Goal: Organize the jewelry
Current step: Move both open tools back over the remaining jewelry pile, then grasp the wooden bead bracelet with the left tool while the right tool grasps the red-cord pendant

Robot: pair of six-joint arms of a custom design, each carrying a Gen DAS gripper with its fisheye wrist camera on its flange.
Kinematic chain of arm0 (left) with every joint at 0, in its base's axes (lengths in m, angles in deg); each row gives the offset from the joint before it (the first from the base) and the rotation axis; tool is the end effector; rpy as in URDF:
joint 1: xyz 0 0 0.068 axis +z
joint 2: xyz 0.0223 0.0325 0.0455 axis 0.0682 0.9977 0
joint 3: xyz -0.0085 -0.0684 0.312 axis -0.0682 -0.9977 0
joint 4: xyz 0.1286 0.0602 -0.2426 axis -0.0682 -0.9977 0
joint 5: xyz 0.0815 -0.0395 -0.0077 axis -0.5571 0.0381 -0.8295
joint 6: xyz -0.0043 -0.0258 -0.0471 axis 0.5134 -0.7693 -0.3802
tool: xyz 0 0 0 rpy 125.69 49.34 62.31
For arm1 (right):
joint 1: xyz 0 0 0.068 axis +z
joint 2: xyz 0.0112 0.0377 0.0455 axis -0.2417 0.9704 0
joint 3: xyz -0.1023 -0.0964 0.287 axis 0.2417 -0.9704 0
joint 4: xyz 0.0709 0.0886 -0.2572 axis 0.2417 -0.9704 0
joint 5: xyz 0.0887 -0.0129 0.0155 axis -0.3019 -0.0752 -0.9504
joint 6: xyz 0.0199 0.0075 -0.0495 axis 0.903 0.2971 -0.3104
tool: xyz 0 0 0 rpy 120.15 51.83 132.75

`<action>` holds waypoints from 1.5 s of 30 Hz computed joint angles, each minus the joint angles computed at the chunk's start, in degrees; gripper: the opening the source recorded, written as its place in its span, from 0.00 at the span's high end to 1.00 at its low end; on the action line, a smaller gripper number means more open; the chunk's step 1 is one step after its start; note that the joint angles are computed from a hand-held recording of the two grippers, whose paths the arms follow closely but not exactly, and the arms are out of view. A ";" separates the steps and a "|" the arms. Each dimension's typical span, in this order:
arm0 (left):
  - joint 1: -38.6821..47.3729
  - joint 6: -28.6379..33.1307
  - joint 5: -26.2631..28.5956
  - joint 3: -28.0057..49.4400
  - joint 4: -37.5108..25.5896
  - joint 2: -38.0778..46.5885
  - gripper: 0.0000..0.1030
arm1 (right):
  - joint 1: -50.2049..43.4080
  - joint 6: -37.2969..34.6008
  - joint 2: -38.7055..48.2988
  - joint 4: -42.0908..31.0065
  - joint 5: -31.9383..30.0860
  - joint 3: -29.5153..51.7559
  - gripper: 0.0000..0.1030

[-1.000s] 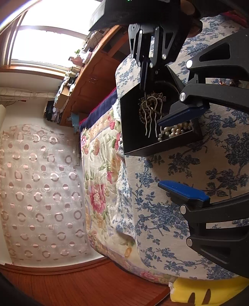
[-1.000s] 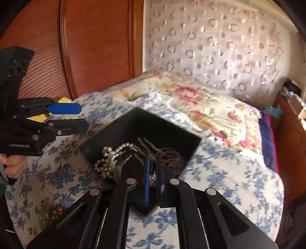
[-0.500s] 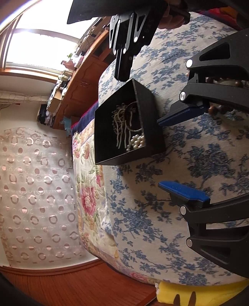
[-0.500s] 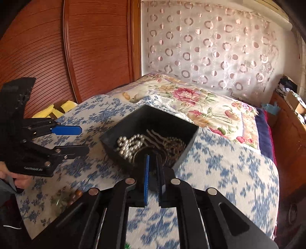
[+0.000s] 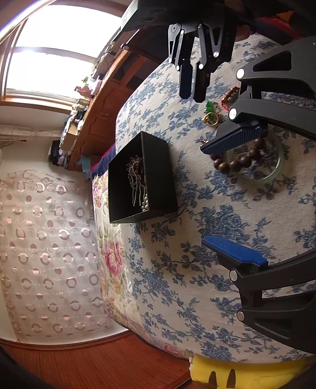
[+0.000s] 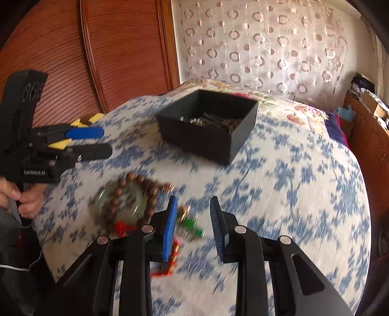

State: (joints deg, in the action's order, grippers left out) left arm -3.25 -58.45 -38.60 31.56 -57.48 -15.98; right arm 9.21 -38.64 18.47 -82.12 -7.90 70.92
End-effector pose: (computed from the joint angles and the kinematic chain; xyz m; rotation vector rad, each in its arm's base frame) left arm 0.2692 -0.0390 0.2646 0.2741 2.3198 -0.2119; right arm 0.2974 0.1354 0.2588 -0.6979 2.3151 0.3906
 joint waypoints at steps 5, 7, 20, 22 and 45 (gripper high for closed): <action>-1.26 -0.43 -0.92 -2.03 -0.53 -2.74 0.35 | 1.22 0.36 -1.87 -1.41 1.15 -3.08 0.79; -1.51 -0.79 -0.86 -2.43 -0.79 -3.39 0.35 | 1.78 0.82 -2.00 -1.55 1.84 -4.16 0.82; -4.08 -1.03 -3.16 -4.12 0.07 -2.41 0.35 | 4.40 3.94 -4.66 2.68 5.74 -9.39 0.92; -4.23 -1.08 -3.02 -4.02 0.07 -1.36 0.35 | 4.74 3.84 -4.86 3.12 6.39 -9.71 0.92; -6.63 -2.67 -3.35 -0.82 0.37 6.07 0.88 | 4.28 4.32 -5.20 4.41 5.48 -10.58 0.92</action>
State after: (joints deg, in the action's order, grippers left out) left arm -9.89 -61.12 -41.94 30.74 -57.11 -9.91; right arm 13.49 -34.33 13.27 -77.72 -2.42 60.34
